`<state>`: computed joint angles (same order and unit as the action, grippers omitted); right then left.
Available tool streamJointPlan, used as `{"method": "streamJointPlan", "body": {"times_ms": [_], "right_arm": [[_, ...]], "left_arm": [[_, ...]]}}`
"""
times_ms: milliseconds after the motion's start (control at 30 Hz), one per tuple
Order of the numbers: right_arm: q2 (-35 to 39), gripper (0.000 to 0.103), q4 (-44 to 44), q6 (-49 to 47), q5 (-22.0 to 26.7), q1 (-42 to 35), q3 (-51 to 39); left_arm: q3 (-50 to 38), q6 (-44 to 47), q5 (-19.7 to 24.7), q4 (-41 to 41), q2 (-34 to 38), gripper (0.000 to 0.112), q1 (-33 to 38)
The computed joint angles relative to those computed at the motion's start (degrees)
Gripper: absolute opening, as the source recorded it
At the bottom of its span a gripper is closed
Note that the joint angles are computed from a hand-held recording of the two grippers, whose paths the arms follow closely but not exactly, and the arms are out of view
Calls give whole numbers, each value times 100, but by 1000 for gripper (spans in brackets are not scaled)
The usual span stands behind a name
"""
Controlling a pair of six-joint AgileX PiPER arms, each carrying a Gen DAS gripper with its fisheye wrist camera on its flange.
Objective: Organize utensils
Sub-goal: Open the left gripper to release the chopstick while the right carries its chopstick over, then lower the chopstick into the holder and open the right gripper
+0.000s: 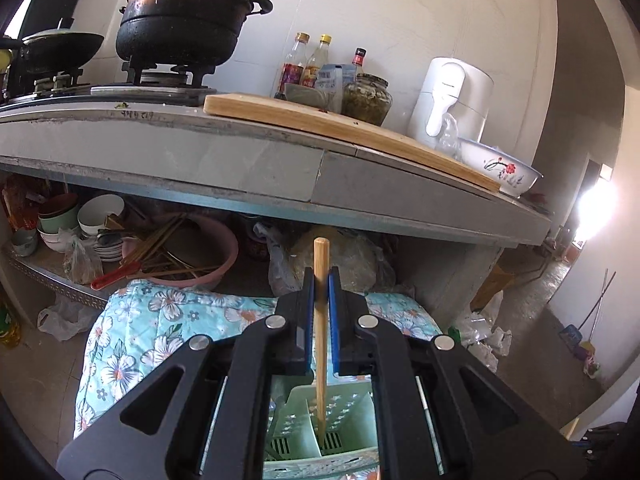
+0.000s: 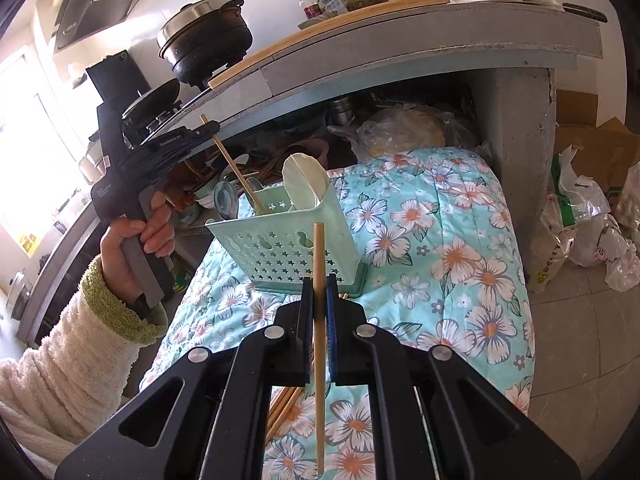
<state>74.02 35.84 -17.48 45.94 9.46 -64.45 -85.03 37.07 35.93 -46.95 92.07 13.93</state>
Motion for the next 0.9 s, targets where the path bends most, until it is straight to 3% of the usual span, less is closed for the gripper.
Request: {"method": "streamJointPlan", "body": {"times_ms": [267,467,667,900], "right_arm": [[-18,6,-295,296,20,164,-322],[246,6,-481,524,-54,360,-1326],[1097,6,-378,789,-380,579,-2974],[2578,6,-1428,1625,-854,1278,-4932]], "left_arm": [[306,289,291,-268,-225,21,258],[700,740,662,-937,-639,25,810],[1512,1454,1243,-1574,-1286,36,1749],[2595,2362,2050,-1793,-1969,55,3126]]}}
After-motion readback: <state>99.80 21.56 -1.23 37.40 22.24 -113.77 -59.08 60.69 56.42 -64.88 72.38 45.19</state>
